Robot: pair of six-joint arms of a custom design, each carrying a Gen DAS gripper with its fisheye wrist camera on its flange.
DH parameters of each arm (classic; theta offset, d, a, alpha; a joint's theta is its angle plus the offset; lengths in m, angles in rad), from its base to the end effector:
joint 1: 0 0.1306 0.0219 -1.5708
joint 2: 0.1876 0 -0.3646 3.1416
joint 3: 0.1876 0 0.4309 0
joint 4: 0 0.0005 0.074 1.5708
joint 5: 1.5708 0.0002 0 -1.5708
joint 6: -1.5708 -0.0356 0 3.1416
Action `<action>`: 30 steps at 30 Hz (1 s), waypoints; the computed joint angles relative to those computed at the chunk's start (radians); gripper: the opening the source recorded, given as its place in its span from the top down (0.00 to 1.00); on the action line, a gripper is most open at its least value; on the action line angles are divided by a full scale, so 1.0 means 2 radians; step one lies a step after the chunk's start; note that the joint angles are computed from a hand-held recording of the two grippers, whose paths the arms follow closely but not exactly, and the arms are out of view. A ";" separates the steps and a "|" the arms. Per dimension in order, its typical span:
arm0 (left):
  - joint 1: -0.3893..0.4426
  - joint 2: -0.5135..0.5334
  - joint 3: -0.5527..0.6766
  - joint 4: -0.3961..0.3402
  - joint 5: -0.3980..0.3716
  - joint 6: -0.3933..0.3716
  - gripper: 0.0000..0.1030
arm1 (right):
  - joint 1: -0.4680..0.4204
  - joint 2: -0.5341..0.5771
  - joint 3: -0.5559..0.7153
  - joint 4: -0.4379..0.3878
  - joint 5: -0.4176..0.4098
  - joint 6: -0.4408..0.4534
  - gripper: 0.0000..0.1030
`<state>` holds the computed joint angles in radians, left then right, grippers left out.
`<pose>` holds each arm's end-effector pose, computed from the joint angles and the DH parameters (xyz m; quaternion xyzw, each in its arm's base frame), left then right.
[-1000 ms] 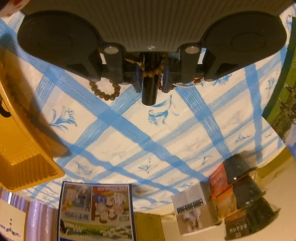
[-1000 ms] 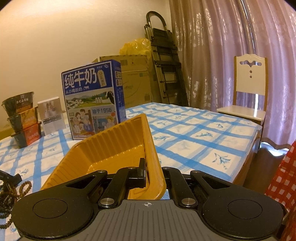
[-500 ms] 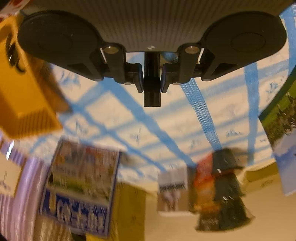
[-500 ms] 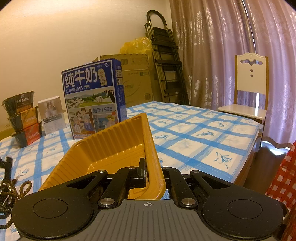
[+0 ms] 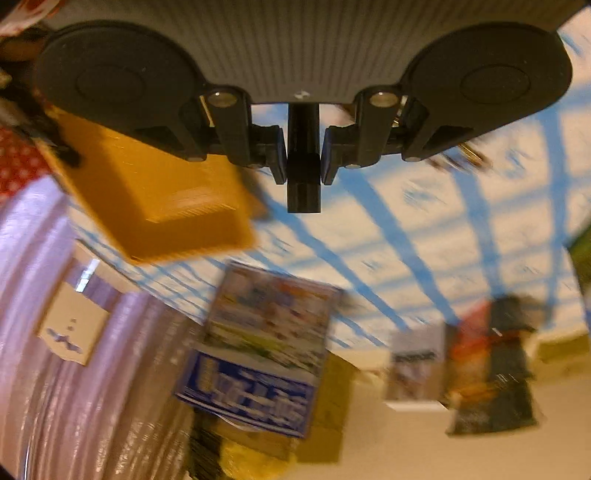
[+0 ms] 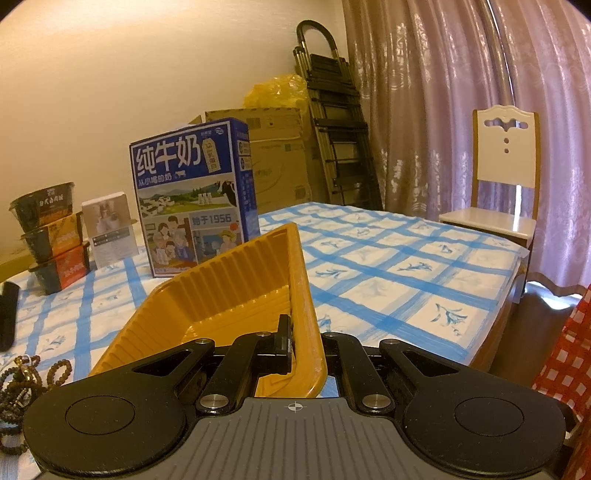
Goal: Organize jewelry
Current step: 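Carry the bead bracelet into the orange tray and open the left tool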
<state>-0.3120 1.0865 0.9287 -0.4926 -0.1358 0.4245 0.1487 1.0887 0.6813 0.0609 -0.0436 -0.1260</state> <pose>0.4084 -0.1272 0.3452 -0.0803 0.8908 -0.1028 0.4353 0.4100 0.0625 0.2714 -0.0218 0.8180 0.0963 0.5666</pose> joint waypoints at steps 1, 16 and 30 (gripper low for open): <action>-0.010 0.004 0.002 0.003 0.014 0.013 0.84 | 0.000 0.000 0.000 0.001 0.000 0.000 0.95; -0.101 0.137 0.080 0.046 0.074 0.115 0.84 | -0.002 -0.007 -0.006 -0.007 -0.004 -0.005 0.95; -0.101 0.135 0.072 0.065 0.075 0.151 0.82 | -0.003 -0.006 -0.006 -0.010 -0.004 -0.009 0.95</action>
